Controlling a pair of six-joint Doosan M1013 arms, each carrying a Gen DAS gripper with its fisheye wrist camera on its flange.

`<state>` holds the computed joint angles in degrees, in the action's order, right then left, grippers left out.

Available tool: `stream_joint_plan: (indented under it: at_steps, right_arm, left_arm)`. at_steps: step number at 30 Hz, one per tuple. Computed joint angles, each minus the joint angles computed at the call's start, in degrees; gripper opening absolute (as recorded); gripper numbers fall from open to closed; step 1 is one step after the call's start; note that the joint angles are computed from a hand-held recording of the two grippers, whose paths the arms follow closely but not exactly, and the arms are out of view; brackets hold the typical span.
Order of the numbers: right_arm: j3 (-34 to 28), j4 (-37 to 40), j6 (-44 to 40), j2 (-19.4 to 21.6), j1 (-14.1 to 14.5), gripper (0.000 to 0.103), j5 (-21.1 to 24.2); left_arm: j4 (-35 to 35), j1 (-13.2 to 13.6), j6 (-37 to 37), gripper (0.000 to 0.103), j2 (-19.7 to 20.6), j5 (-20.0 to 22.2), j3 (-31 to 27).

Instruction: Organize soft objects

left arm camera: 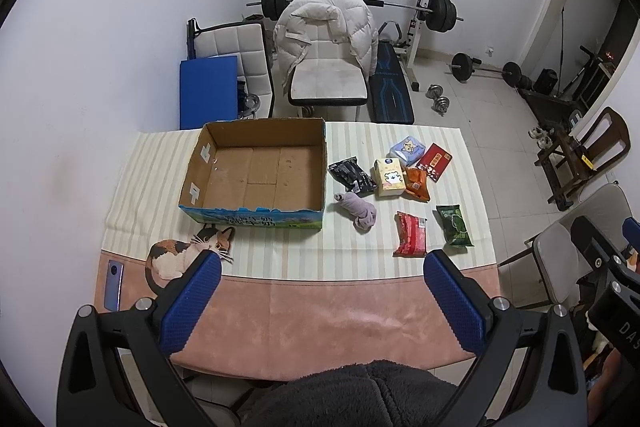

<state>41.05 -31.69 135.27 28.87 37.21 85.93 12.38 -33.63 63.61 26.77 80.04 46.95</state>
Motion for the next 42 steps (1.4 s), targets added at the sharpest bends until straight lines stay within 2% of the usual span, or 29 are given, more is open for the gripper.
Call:
stream_joint_plan:
  at_steps: [10,38,42]
  right_arm:
    - [1.63,-0.48,0.68,-0.72,0.32,0.103,-1.12]
    - [-0.16,-0.29,0.17,-0.13,0.0,0.103,-0.57]
    - [-2.42,0.12,-0.69,0.91,-0.11,0.103,0.55]
  left_arm:
    - [0.47,-0.17,-0.03,0.103,-0.23,-0.77,0.22]
    - [2.05,-0.91,-0.23,0.103,-1.28,-3.32,1.7]
    - [1.92,-0.87,-0.13,0.103,-1.33,-3.51,2.02]
